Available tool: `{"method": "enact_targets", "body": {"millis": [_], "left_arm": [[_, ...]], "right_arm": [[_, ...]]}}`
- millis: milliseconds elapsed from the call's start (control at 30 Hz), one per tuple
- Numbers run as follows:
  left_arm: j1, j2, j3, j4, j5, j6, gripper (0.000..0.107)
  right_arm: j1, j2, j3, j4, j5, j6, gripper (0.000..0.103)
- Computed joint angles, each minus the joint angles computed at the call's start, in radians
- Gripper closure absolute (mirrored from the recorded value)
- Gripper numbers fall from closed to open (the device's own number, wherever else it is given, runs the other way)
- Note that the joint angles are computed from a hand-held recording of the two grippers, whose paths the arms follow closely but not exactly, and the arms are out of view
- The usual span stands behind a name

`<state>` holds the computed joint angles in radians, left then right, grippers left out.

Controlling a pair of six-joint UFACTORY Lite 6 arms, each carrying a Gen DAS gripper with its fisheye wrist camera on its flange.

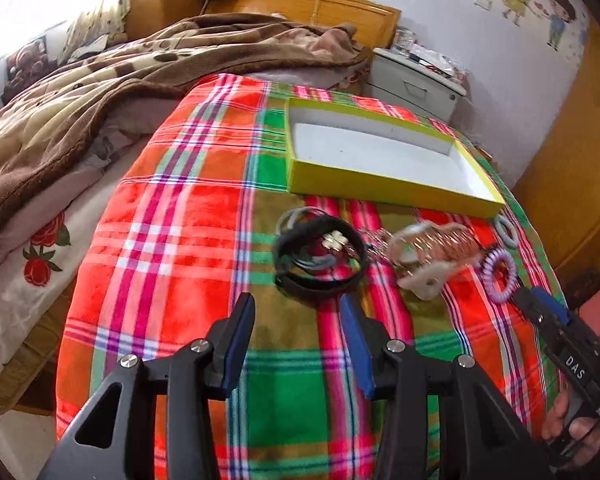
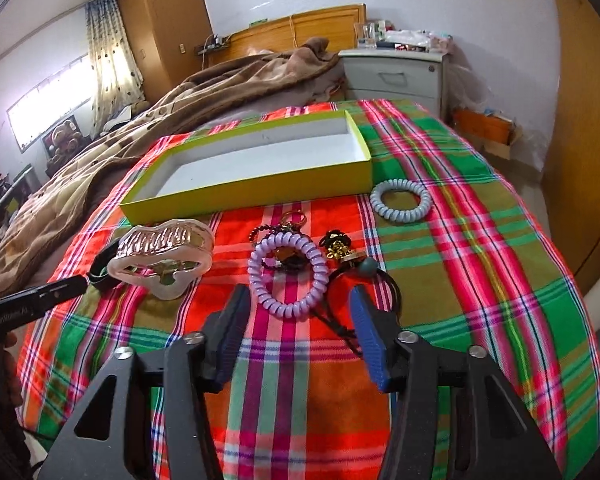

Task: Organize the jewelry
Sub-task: 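Grasp the lavender coil hair tie with the right tool while the left tool approaches the black band, then grasp the black band with the left tool while the right tool lifts the lavender hair tie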

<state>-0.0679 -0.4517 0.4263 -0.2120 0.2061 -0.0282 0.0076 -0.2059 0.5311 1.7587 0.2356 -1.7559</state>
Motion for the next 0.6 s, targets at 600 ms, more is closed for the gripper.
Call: {"method": "enact_targets", "body": {"millis": [600], "left_arm": [[0.112, 0.203, 0.128, -0.528, 0.063, 0.593, 0.061]], "right_arm": [[0.028, 0.168, 0.166, -0.377, -0.044, 0.392, 0.092]]}}
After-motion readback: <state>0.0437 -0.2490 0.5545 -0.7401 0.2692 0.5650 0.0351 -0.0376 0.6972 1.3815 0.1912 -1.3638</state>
